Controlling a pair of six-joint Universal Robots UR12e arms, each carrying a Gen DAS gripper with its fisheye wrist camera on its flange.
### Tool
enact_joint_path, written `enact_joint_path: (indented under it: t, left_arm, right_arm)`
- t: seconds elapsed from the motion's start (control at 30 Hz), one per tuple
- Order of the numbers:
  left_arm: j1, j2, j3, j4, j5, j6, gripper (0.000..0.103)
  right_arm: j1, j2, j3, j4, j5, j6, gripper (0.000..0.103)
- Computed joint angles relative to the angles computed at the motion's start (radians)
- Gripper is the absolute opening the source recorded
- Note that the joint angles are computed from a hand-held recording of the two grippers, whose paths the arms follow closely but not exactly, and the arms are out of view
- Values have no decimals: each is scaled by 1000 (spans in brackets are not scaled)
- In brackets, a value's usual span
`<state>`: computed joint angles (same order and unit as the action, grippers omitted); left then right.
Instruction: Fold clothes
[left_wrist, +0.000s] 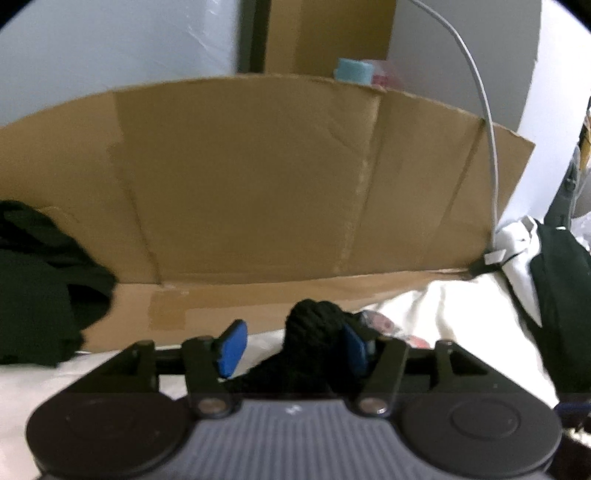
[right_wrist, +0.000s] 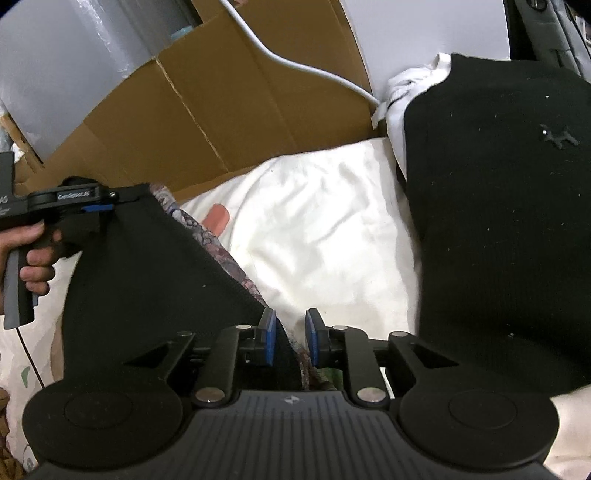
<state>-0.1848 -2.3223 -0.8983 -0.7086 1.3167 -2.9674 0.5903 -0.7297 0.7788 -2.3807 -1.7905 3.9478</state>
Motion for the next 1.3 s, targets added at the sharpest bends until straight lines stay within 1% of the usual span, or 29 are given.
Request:
enact_joint_path:
  t: [0.07, 0.17, 0.23, 0.33, 0.4, 0.5, 0.57, 0.7, 0.77, 0.8, 0.83, 0.87, 0.93, 1.0, 1.07, 1.17, 1.2, 1.3]
  left_arm:
    - [5, 16, -19, 11, 13, -6, 64]
    - [12, 45, -54, 31, 58, -32, 63]
    - [21, 58, -67, 26, 64, -54, 63]
    - [28, 70, -75, -16, 89, -69, 63]
    - [33, 77, -88, -52, 100, -83, 63]
    - [37, 73, -92, -114, 91, -111, 63]
    - [39, 70, -95, -142, 89, -116, 63]
    - [43, 57, -90, -171, 67, -143, 64]
    - [44, 52, -89, -173, 62, -133, 58]
    - [44, 50, -89, -170, 56, -120, 48]
    - [44, 49, -89, -165, 49, -109, 41]
    - [45, 48, -90, -160, 41, -98, 38]
    - [41, 47, -91, -143, 51, -67, 29]
    - [38, 46, -89, -121, 69, -62, 28]
    - [39, 48, -91, -109, 71, -77, 28]
    - [40, 65, -112, -90, 83, -97, 35]
    - [40, 74, -124, -83, 92, -102, 37]
    - [40, 94, -144, -96, 97, -113, 36]
  right_arm:
    - [3, -2, 1, -15, -7, -24, 20]
    - [7, -4, 0, -17, -17, -43, 20]
    - [9, -5, 0, -17, -22, -53, 20]
    - [11, -6, -1, -15, -26, -66, 20]
    - [12, -4, -8, 5, -21, -75, 20]
    - [13, 1, -23, 44, -15, -84, 20]
    - [13, 7, -40, 90, -18, -85, 20]
    - [6, 9, -47, 148, 3, -51, 20]
    - [4, 9, -46, 158, 10, -40, 20]
    - [3, 9, -47, 165, 10, -39, 20]
    - [3, 10, -46, 167, 9, -40, 20]
    - [3, 11, -47, 171, 7, -44, 20]
    - [4, 15, -52, 179, -2, -58, 20]
    - [4, 17, -54, 180, 0, -55, 20]
    - [2, 15, -50, 177, 2, -46, 20]
    - [0, 10, -42, 172, 10, -29, 20]
    - [-2, 7, -37, 169, 14, -18, 20]
    - [-9, -15, -3, 130, 34, 52, 20]
